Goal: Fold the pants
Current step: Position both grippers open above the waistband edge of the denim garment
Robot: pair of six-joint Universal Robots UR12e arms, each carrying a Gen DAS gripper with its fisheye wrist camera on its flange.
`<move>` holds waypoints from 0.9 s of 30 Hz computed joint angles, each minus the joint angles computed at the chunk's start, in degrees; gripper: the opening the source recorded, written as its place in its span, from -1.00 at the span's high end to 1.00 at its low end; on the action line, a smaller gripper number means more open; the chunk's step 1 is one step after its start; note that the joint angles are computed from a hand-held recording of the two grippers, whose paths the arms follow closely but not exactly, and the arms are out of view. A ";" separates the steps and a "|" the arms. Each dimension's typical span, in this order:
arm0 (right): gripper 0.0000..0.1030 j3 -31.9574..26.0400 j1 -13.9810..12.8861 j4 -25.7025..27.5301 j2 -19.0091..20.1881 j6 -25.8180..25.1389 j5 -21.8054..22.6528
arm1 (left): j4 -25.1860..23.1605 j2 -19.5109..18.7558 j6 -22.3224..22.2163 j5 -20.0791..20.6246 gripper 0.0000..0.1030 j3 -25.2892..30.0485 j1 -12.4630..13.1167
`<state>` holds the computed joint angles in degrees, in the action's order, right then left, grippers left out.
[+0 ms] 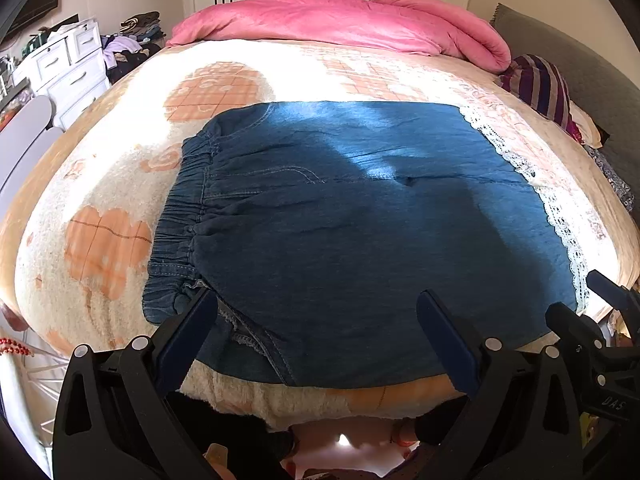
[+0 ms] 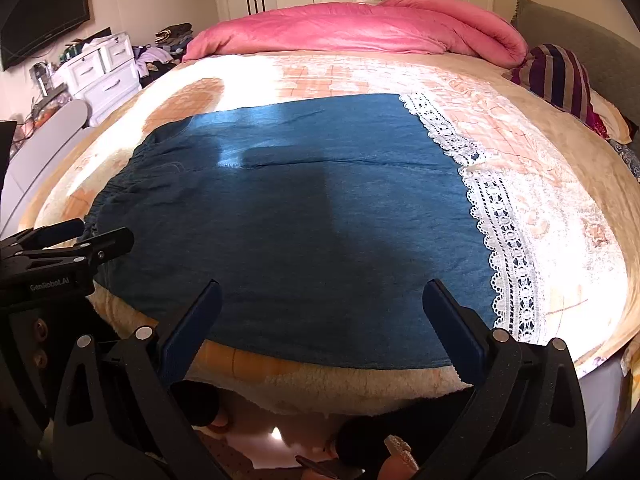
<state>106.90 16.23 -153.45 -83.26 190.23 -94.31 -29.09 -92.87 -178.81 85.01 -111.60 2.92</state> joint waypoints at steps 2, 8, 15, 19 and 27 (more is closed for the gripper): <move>-0.84 -0.09 0.01 0.41 0.00 -0.10 0.09 | -0.14 0.05 0.03 -0.12 -0.92 0.00 0.02; -0.84 -0.06 0.03 0.85 -0.03 -0.14 0.55 | 0.07 0.12 0.26 -0.16 -0.92 -0.05 -0.07; -0.84 -0.13 0.05 0.97 0.03 -0.19 0.80 | 0.10 0.12 0.21 -0.16 -0.92 -0.06 -0.08; -0.84 -0.16 0.15 1.01 0.05 -0.07 0.45 | 0.12 0.11 0.32 -0.11 -0.92 -0.06 -0.08; -0.84 -0.17 0.23 0.91 0.06 0.13 0.41 | 0.27 0.18 0.13 -0.22 -0.92 -0.06 -0.01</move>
<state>106.74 16.47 -152.54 -83.21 190.35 -93.90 -28.82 -92.69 -178.68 84.80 -111.65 2.91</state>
